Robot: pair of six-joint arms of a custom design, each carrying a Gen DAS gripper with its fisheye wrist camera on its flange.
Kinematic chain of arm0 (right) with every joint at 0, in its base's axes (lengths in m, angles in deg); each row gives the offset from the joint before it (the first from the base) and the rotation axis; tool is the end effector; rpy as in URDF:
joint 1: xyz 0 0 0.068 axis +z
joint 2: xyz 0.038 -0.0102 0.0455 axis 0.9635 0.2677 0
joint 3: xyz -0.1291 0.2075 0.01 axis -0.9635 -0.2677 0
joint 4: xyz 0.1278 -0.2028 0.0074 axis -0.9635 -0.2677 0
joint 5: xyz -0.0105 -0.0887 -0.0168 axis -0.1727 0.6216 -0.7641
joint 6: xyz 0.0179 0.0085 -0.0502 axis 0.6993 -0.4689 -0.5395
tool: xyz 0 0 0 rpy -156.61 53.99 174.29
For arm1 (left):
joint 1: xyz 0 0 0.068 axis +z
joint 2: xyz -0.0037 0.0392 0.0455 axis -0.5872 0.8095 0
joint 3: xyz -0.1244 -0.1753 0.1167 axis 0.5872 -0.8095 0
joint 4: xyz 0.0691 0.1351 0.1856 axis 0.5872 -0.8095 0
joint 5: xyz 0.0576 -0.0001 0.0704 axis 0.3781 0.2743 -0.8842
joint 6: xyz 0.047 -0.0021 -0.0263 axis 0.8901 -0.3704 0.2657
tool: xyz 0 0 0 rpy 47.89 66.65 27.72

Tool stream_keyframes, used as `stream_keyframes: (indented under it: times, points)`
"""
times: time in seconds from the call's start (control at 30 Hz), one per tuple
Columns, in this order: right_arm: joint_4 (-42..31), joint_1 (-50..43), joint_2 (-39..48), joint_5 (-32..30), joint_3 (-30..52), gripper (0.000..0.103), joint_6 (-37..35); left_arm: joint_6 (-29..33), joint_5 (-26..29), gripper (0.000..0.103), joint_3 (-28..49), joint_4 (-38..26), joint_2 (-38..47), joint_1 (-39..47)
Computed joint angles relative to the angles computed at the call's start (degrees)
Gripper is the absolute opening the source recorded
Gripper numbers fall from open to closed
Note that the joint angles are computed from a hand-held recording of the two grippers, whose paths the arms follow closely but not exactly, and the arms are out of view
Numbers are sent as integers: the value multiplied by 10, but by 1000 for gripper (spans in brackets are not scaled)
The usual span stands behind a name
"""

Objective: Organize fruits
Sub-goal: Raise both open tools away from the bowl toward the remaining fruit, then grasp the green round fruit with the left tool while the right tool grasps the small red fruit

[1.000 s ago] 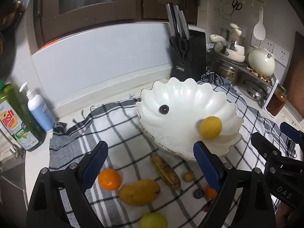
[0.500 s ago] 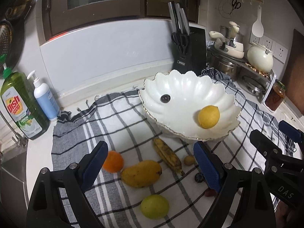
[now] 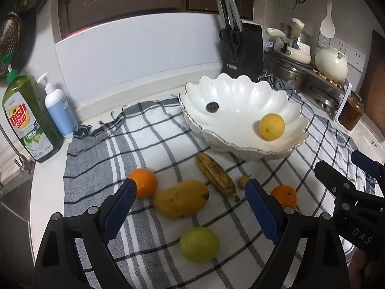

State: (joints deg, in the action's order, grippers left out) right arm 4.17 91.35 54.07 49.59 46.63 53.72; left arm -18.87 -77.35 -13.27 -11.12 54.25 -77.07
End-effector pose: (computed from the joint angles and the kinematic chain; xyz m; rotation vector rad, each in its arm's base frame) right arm 0.1920 0.0478 0.2124 0.0596 2.2917 -0.0656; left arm 0.2247 -0.1785 0.2100 0.1777 2.3666 -0.0704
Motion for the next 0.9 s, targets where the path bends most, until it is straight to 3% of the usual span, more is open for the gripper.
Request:
stream_keyframes:
  times: [0.9]
  points:
    - [70, 18, 20, -13, -107, 90, 20, -29, 14, 89, -104, 74, 27, -12]
